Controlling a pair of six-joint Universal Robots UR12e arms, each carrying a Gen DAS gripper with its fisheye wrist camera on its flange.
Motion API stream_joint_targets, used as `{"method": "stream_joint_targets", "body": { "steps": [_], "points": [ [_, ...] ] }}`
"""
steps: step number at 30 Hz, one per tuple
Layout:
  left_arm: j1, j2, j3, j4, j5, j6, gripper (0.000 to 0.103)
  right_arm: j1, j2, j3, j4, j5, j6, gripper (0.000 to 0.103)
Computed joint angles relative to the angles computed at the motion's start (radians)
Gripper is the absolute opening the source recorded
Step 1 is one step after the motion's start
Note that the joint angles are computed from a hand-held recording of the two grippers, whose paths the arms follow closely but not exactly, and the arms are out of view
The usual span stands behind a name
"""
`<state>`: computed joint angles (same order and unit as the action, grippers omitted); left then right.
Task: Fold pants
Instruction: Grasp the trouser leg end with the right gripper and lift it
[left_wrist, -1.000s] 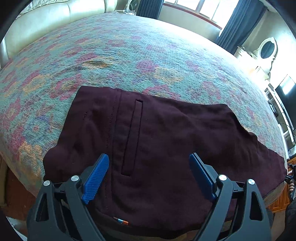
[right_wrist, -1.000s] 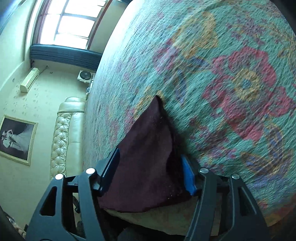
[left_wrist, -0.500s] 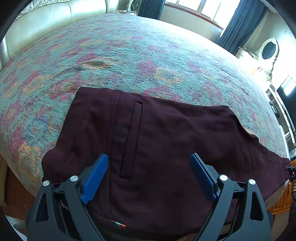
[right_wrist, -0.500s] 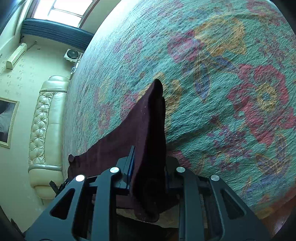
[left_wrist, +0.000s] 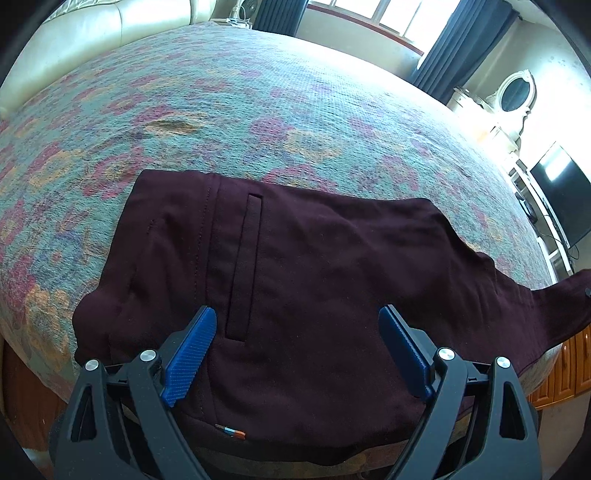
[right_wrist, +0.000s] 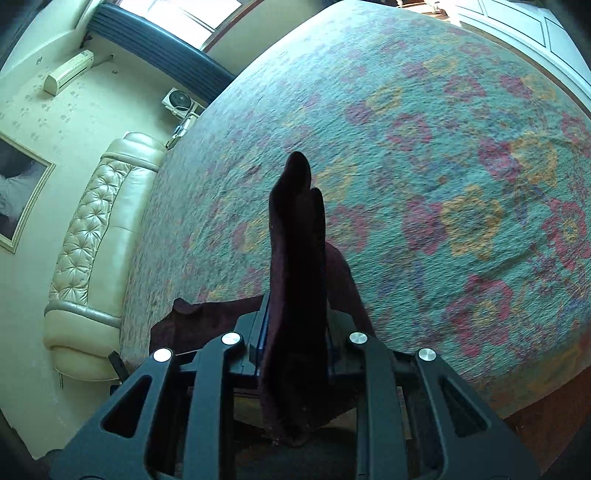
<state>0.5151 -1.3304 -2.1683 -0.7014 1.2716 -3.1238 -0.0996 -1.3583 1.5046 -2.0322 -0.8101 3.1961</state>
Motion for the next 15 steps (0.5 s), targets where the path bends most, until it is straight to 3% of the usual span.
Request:
{"method": "stream_joint_targets", "body": {
  "steps": [4, 11, 15],
  "points": [
    [-0.010, 0.006, -0.005, 0.008, 0.012, 0.035, 0.088, 0.064, -0.012, -0.007, -0.031, -0.008, 0.018, 0.021],
    [-0.005, 0.011, 0.007, -0.028, -0.033, 0.041, 0.088, 0.191, 0.008, -0.020, -0.090, -0.052, 0.062, 0.021],
    [-0.010, 0.016, 0.006, -0.022, -0.031, 0.048, 0.088, 0.256, 0.025, -0.014, -0.133, -0.114, 0.099, 0.020]
  ]
}}
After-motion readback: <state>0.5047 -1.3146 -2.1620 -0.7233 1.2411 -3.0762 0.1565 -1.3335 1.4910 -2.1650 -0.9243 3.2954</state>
